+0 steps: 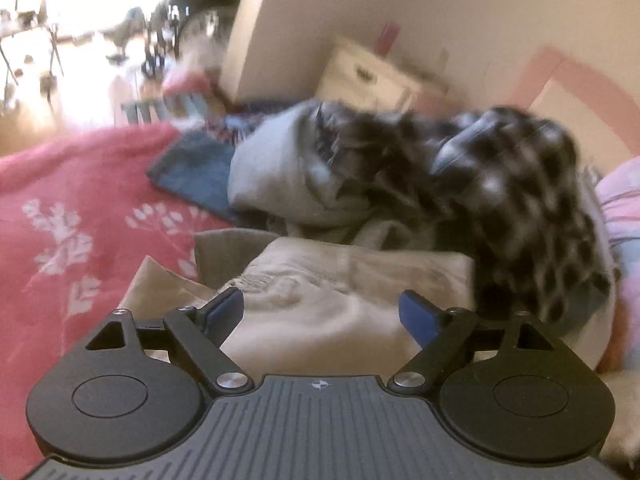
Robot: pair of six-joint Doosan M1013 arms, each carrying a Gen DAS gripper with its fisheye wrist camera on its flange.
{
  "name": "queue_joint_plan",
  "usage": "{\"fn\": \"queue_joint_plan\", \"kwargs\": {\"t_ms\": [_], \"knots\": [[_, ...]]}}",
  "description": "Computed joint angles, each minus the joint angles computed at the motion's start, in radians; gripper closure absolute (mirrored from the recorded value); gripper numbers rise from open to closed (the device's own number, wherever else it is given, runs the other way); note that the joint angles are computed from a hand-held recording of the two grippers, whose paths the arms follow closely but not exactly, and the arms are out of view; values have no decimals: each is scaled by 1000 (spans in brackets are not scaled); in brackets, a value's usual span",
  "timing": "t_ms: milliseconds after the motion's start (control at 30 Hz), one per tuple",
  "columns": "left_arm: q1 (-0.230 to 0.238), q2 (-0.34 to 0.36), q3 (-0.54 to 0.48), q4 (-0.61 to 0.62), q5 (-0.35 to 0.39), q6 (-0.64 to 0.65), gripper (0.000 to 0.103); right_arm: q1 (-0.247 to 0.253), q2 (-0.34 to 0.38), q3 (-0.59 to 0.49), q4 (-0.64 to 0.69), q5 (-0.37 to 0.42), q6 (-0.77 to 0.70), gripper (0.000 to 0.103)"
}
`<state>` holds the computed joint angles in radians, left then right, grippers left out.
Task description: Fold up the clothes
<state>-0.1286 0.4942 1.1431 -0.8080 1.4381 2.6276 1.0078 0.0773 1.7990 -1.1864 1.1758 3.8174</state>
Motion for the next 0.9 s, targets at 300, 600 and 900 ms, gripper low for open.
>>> {"fn": "queue_joint_plan", "kwargs": {"t_ms": [300, 600, 900], "knots": [[-70, 102, -112, 166, 84, 15, 20, 32, -31, 52, 51, -42, 94, 98], [-50, 106, -79, 83, 118, 7, 60, 29, -58, 87, 70, -55, 132, 98], [-77, 138, -115, 116, 127, -136, 42, 20, -67, 105, 76, -72, 154, 98]]}}
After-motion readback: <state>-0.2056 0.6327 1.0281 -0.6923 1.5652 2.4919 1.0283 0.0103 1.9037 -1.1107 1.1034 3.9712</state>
